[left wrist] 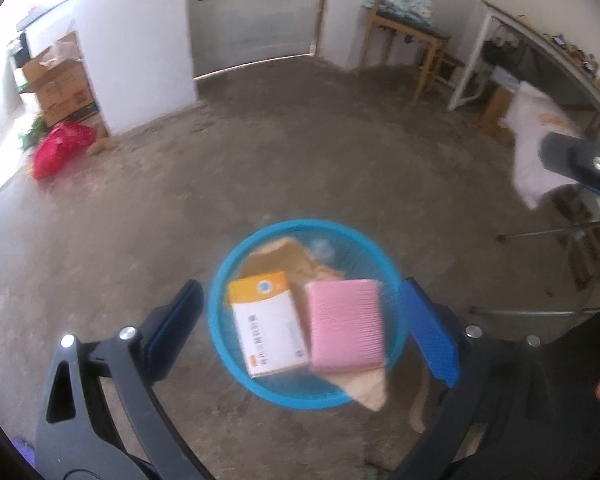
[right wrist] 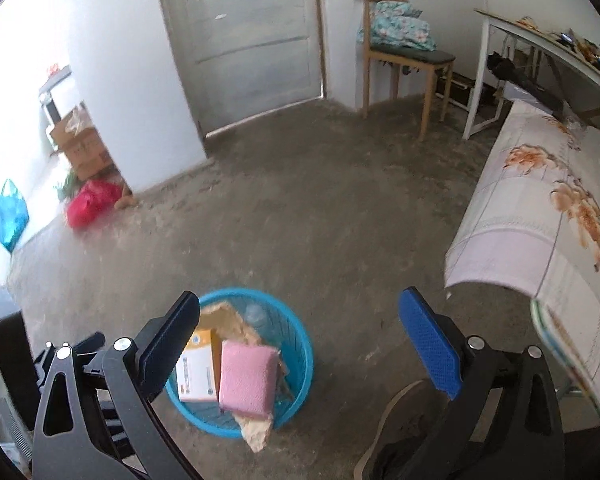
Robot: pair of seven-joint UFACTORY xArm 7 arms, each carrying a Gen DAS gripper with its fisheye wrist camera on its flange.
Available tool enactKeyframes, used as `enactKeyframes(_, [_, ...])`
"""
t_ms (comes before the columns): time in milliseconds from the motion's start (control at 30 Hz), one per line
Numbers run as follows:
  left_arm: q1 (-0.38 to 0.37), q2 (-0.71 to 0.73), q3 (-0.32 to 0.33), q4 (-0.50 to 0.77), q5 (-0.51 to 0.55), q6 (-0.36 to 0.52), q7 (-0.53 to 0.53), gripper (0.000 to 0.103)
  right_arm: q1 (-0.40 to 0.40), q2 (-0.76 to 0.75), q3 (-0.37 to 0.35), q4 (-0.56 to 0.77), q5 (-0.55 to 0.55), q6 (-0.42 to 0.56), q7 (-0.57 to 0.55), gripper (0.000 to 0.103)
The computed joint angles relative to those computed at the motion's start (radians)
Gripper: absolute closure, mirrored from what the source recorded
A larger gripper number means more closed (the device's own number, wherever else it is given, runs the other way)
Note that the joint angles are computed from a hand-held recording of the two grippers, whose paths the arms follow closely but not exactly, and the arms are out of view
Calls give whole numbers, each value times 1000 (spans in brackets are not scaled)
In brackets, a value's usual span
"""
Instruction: Collect trash
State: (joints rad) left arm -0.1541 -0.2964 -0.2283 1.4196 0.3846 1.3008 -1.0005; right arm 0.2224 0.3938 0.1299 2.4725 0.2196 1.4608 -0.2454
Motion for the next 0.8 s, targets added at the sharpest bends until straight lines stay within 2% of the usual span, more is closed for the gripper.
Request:
enactKeyframes(67, [-4, -8, 8, -17, -30, -12, -8, 9, 0, -36, 8, -56, 12, -4, -14, 6])
enactKeyframes(233, [-7, -12, 1, -25, -48, 22, -20, 9, 15, -192, 3, -307, -3, -95, -37, 6])
enactKeyframes(367, [-11, -19, -14, -26, -54, 62, -72, 9, 27, -259, 3, -409, -24, -115, -44, 6])
enactKeyframes(633, [-37, -4, -32, -9, -50, 120, -104, 9, 38, -275, 3, -434, -38, -94, -61, 6])
enactKeyframes(800, [-45, -18, -25, -24, -62, 122, -126, 9, 38, -279, 0, -442, -47, -100, -53, 6])
